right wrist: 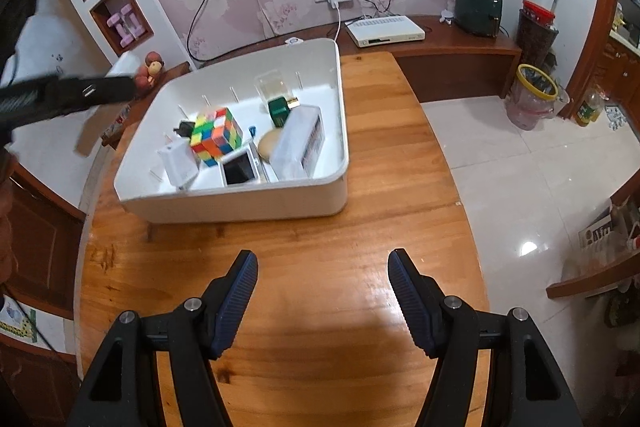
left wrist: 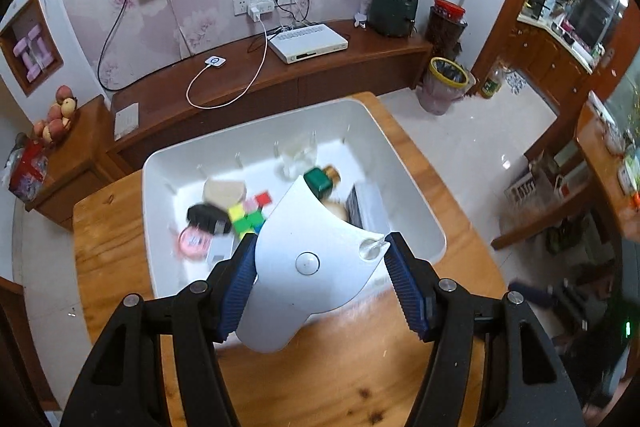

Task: Organize rigid objects
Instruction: 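Lower the white plastic piece into the bin and open the left gripper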

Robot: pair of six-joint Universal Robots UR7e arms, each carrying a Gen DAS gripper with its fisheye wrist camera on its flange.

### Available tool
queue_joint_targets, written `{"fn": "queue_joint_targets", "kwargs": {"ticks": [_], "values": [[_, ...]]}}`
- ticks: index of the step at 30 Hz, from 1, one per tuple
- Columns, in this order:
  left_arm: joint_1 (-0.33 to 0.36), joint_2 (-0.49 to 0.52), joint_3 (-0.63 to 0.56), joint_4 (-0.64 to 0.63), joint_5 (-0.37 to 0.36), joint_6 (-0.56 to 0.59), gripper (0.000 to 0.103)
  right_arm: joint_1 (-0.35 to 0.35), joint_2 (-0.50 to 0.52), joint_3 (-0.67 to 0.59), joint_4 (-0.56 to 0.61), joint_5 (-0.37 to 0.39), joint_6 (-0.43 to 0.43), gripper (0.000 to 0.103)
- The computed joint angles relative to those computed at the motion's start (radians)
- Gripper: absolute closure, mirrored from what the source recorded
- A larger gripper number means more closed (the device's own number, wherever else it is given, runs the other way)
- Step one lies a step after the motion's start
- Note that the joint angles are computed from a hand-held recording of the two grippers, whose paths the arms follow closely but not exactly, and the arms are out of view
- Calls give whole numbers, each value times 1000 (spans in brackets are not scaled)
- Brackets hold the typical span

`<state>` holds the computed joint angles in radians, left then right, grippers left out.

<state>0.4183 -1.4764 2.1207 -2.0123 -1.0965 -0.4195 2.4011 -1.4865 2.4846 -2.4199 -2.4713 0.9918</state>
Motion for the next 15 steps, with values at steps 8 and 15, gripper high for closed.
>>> {"fn": "queue_joint_targets", "kwargs": {"ticks": [8,15], "values": [[165,241,-66,-160,-34,79,36,-36,35,-8,-86,11,-43,34],[208,367,-111,-126,16,66,36,-50,30,3,-58,24,1,34]]}}
